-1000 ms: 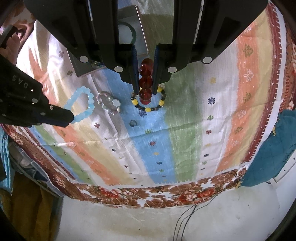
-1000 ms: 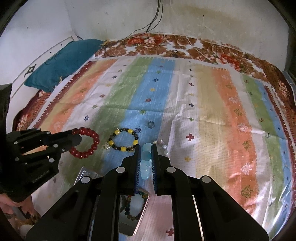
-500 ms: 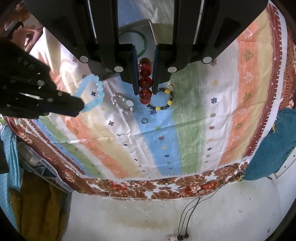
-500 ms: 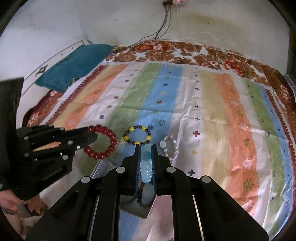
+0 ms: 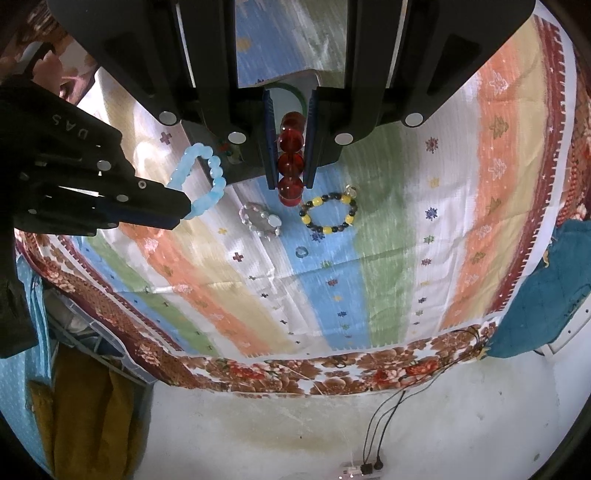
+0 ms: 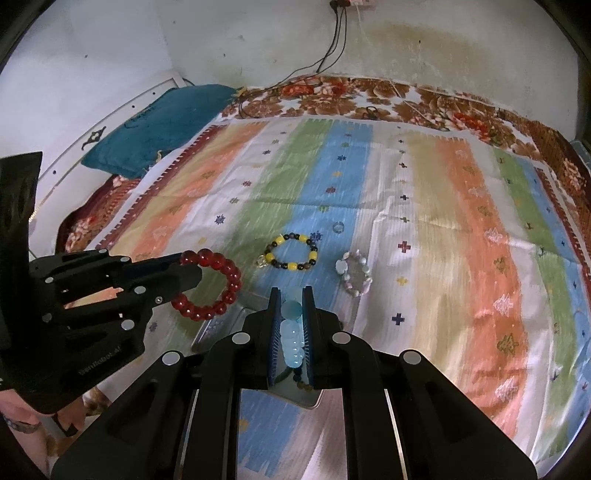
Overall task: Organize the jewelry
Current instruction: 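Lift both bracelets over the silver tin and open both tools, then withdraw both open tools from the tin toward the remaining bracelets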
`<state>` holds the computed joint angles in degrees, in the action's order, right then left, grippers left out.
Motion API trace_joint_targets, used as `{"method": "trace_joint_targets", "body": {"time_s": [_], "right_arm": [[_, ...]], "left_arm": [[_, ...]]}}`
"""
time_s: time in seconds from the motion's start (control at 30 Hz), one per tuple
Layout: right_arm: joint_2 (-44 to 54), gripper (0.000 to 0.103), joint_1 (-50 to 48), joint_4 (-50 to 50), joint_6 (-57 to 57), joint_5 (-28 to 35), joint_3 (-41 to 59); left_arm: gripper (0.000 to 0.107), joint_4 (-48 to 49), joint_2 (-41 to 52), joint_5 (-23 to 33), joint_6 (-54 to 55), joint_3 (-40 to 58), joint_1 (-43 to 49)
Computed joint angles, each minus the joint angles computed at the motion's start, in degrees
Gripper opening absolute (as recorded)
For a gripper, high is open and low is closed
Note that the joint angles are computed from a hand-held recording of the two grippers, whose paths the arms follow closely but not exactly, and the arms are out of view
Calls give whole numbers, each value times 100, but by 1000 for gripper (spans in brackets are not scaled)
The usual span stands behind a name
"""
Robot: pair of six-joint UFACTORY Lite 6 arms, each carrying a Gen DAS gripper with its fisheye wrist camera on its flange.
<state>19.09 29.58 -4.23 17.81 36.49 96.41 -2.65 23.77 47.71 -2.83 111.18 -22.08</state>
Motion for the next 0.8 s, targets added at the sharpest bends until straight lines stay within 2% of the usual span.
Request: {"method": "trace_joint_targets", "body": {"time_s": [0.17,0.2,0.23,0.27,0.3,0.4,0.5,0.57,0.67,0.73,0.8], "right_arm": [[-36,13,-26,134,13,-21,-142],[-27,16,-55,153,27,-8,-132],[-33,20,-80,158,48,-17,-141],[-57,30,-107,121,120,-35,-167],[-80,33,-130,79,172,-67,-199],[-55,33,-190,103,147,-65,-203],[30,33,-280,119,152,-22,-163],[88,34,-324,69,217,30,-107],[143,44,-376,71,194,29,-60],[252,45,-385,59,108,69,55],[380,52,-403,77,37,125,202]], "left_arm": [[14,-41,-85,-39,-59,-219,32],[16,69,-75,-17,-168,-179,34],[22,104,-92,-25,-224,-180,44],[28,105,-117,-65,-283,-193,88],[30,68,-125,-85,-282,-204,134],[31,78,-70,-70,-339,-181,224],[38,92,4,-49,-395,-155,302],[49,-83,36,-71,-354,-151,395],[53,-282,126,-52,-289,-106,499],[55,-141,245,-25,-384,-25,492],[56,81,387,18,-490,100,452]]}}
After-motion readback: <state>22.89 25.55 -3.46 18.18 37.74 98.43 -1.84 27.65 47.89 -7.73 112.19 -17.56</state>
